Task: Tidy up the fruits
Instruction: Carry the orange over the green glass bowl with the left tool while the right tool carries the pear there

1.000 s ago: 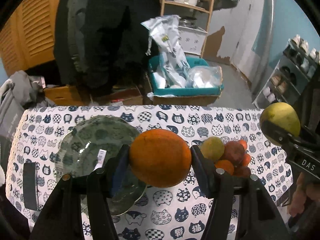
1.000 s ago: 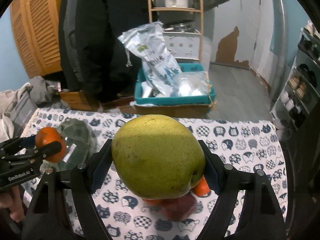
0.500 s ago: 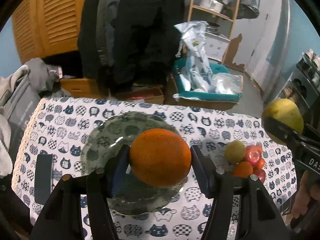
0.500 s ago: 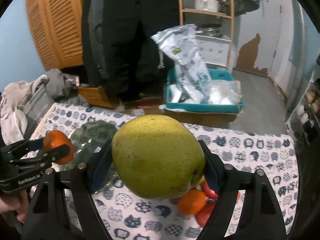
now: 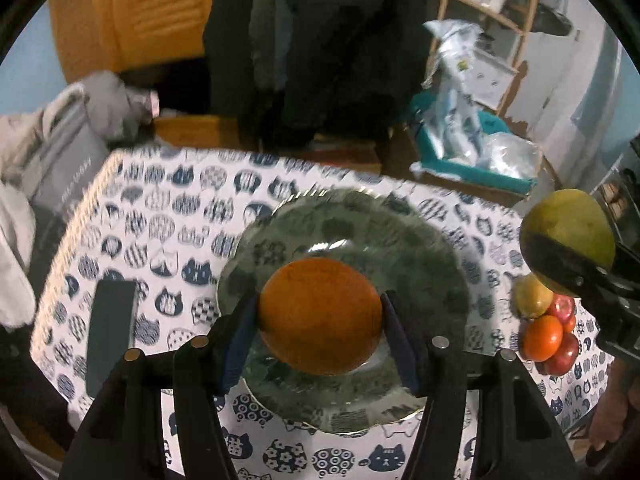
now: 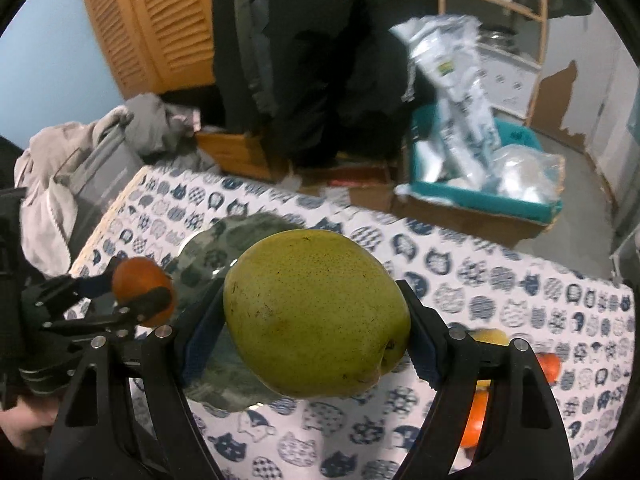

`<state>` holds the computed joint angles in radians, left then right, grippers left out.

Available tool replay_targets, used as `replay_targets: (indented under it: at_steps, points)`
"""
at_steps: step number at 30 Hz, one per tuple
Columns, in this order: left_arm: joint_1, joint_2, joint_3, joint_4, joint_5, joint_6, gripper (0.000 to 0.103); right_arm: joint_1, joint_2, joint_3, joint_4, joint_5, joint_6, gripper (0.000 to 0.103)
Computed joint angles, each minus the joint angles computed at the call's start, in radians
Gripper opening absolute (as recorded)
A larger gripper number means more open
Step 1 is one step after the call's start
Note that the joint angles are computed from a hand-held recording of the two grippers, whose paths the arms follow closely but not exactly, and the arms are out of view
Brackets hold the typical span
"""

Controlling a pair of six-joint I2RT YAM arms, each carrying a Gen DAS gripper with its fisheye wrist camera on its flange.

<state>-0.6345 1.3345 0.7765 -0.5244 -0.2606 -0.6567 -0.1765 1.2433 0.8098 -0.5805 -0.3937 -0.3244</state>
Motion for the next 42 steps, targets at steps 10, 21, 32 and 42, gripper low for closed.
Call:
replay_targets:
  at_steps: [10,21,32,42]
  points:
    - [0.104,0.114,-0.087,0.116,0.110,0.036,0.063,0.163,0.161,-0.019,0.116,0.087,0.088,0.081]
    - [0.156,0.234,-0.106,0.188,0.203,0.046,0.063,0.215,0.265,-0.014,0.148,0.118,0.118,0.081]
    - [0.135,0.250,-0.075,0.185,0.178,0.042,0.079,0.205,0.287,0.004,0.130,0.098,0.129,0.081]
    - [0.200,0.064,-0.122,0.090,0.160,0.029,0.080,0.235,0.387,0.064,0.084,0.105,0.130,0.081]
